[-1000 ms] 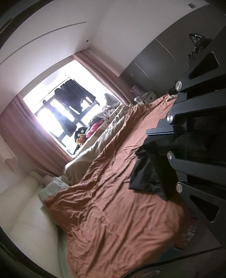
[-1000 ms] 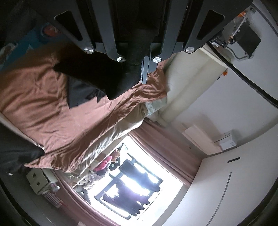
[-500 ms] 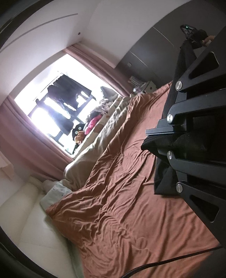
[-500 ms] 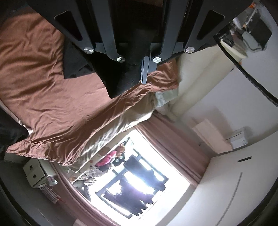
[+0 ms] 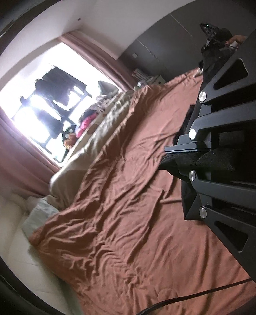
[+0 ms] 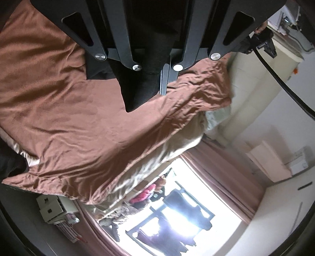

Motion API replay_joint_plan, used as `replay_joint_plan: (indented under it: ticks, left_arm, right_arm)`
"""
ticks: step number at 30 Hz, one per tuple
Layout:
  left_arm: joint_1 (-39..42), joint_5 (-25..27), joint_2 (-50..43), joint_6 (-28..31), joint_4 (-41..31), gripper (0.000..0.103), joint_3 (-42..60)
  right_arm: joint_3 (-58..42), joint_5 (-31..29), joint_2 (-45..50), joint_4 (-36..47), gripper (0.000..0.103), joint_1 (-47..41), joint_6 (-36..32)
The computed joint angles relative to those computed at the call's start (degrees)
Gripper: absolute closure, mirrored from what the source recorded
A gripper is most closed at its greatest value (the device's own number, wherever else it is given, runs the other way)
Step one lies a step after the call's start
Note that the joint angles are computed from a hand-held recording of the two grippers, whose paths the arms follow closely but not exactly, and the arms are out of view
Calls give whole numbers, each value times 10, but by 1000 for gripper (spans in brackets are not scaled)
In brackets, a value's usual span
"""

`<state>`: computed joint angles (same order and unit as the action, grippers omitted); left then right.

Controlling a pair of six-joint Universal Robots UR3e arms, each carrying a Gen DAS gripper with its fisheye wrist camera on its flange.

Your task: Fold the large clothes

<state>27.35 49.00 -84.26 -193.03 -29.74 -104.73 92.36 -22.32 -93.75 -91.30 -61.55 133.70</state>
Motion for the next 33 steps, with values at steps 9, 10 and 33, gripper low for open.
replay_joint_plan:
  ticks: [9,10,33]
  left_arm:
    - [-58,77,-181,-13,40,99,54]
    - [-60,81,-197,-12,35,96,63]
    - [-122,250,-148,169,-165,28,107]
  right_arm:
    - [21,-132,84,-303,101,120,237]
    - [10,-150,95,-326,98,133,259]
    - [-145,-342,15,-104,0,220,151]
